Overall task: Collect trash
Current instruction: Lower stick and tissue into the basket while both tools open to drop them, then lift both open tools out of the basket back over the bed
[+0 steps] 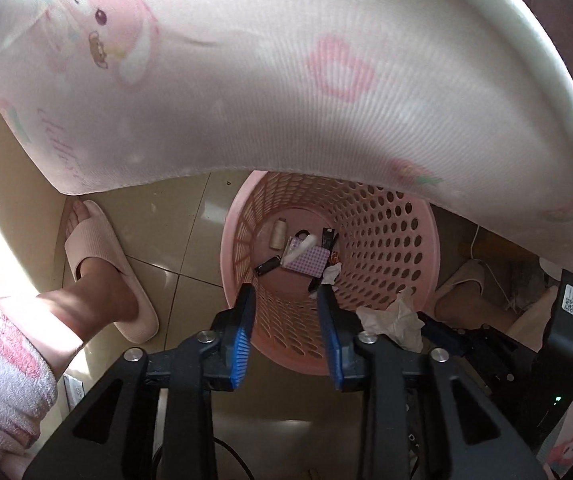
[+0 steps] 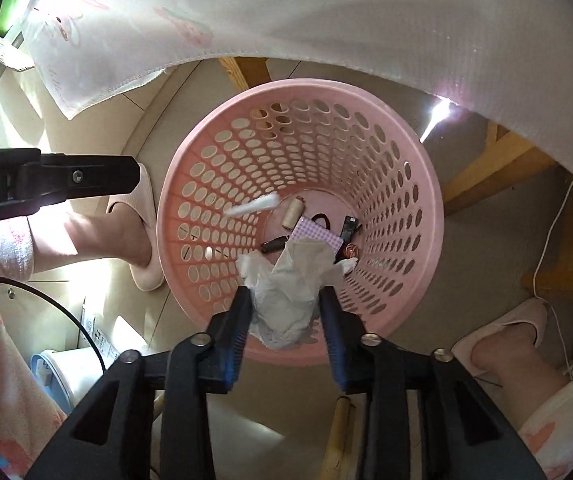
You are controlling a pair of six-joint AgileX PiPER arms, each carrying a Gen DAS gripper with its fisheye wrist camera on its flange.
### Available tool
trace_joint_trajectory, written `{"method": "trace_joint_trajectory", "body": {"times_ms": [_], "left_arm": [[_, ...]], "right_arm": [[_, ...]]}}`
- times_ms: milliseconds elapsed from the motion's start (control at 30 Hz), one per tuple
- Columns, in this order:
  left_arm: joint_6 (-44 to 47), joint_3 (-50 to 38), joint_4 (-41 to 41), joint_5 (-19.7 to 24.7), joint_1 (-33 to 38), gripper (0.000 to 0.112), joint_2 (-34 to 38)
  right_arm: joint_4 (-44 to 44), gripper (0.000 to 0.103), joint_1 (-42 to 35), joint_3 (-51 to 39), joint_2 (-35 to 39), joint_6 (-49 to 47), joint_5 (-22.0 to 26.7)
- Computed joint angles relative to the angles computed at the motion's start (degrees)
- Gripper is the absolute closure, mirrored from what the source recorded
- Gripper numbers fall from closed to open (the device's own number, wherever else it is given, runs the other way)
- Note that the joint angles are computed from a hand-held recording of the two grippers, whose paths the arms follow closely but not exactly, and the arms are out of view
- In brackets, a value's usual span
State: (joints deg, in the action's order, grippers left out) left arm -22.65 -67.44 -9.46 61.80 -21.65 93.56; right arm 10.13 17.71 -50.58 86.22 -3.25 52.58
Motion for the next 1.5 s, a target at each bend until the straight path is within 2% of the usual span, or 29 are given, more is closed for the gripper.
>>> {"method": "trace_joint_trajectory", "body": {"times_ms": [33, 67, 100, 233, 400, 533, 600, 667, 767, 967, 1067, 1133, 1200, 1367, 1500], "left_arm": [[-0.96, -0.15, 1.28, 0.17, -0.52, 0.067, -0.14], [-2.00, -0.59, 2.66, 0.66, -0.96, 0.063, -0.23], [-2.69, -0.76, 3.62, 0.81, -1.20, 0.062, -0.27], [-5.48, -1.11, 7.55, 1.11, -1.99, 0.062, -1.95], [-9.23, -3.20, 15.65, 2.62, -5.25, 0.064, -4.96], [-7.69, -4.41, 15.86, 1.90, -4.70, 0.065, -7.99], [-7.59, -5.02, 16.50, 1.47, -4.91, 0.062, -9.77], [-9.35, -5.40, 20.43, 1.51, -6.65, 0.048, -11.19], [-11.20, -6.49, 25.45, 2.29, -9.14, 0.030, -12.64], [-10.17, -7.93, 27.12, 1.98, -11.26, 0.026, -14.60], [-11.95, -7.98, 30.64, 1.79, -13.84, 0.013, -15.57], [-13.26, -7.83, 32.30, 1.21, -15.19, 0.012, -16.58], [-14.45, -7.17, 33.14, -0.52, -15.86, 0.010, -18.05], [-16.94, -7.58, 37.56, 0.14, -18.89, 0.010, -18.48], [-16.04, -7.32, 35.25, -0.80, -17.94, 0.010, -18.88]], "right_arm": [[-0.73, 0.042, 0.46, 0.33, -0.60, 0.60, -0.75], [-1.44, 0.036, 0.95, 0.51, -1.36, 1.41, -1.27], [-2.15, 0.035, 1.21, 0.63, -1.89, 2.14, -1.70], [-3.58, 0.034, 0.63, -0.66, -2.51, 3.44, -0.48], [-8.50, 0.034, 1.34, -2.23, -8.00, 8.00, -0.04], [-6.78, 0.034, -0.45, -4.80, -12.80, 7.47, 0.99], [-6.28, 0.033, -1.56, -5.53, -15.82, 7.40, 0.64], [-7.77, 0.027, -1.38, -6.11, -18.64, 8.65, 0.21], [-11.07, 0.025, 0.02, -7.13, -21.61, 11.55, -0.22], [-14.98, 0.024, 1.56, -10.72, -23.01, 14.05, 2.43], [-14.66, 0.022, 0.58, -11.10, -24.21, 14.65, 2.47], [-15.59, 0.017, 0.20, -11.03, -25.36, 15.53, 2.33], [-18.37, 0.017, 0.79, -10.39, -26.75, 17.83, 1.81], [-20.56, 0.017, 0.84, -10.72, -27.73, 18.79, 1.93], [-20.98, 0.017, 0.30, -10.95, -28.10, 19.25, 1.84]]}}
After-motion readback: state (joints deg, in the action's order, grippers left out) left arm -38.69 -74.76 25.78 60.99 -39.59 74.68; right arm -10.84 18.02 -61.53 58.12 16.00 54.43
